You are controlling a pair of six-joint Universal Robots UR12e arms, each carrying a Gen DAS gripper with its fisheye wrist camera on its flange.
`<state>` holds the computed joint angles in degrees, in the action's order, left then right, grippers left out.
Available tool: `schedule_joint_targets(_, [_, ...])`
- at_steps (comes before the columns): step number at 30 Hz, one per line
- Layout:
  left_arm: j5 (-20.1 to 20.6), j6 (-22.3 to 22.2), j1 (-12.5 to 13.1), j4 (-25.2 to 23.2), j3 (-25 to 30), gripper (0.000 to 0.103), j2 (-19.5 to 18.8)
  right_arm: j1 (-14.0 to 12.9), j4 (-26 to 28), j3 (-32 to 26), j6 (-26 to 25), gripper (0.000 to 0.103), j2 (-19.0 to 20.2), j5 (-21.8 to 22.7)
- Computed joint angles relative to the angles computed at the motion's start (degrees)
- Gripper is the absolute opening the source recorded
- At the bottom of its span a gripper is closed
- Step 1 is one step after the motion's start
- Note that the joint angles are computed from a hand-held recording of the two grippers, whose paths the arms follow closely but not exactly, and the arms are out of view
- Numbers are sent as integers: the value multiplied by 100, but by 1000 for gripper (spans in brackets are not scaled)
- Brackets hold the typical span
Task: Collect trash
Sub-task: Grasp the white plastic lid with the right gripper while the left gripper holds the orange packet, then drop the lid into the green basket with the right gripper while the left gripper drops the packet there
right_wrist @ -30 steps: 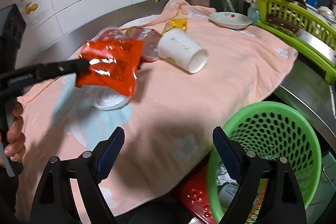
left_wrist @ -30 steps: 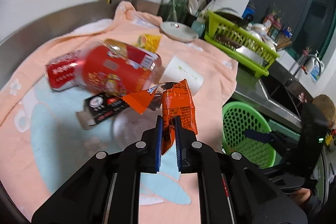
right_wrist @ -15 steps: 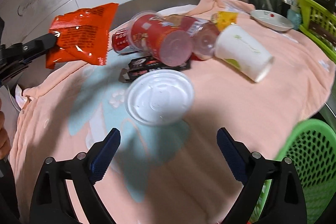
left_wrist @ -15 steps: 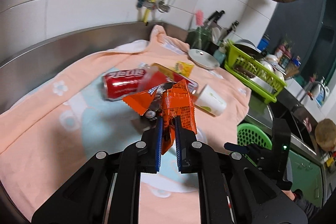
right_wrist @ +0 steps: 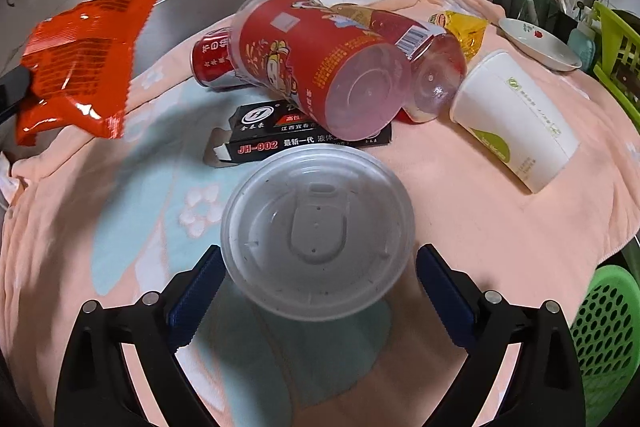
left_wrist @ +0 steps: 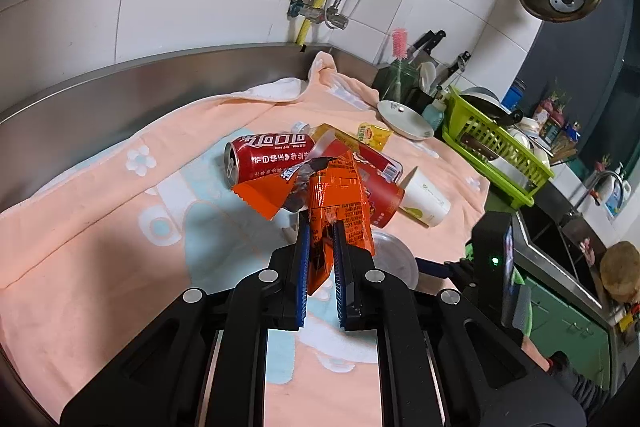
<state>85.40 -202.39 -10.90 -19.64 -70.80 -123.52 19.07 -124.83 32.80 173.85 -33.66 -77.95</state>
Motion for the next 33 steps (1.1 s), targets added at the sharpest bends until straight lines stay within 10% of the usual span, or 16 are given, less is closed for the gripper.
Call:
schedule_joint_targets(12, [14, 36, -27, -25, 30, 10, -14, 27, -108, 36, -2, 88, -4, -38])
schedule_joint_targets(33, [-685, 587, -451, -321, 796, 10, -435, -524, -1701, 2982, 776, 88, -1731, -682])
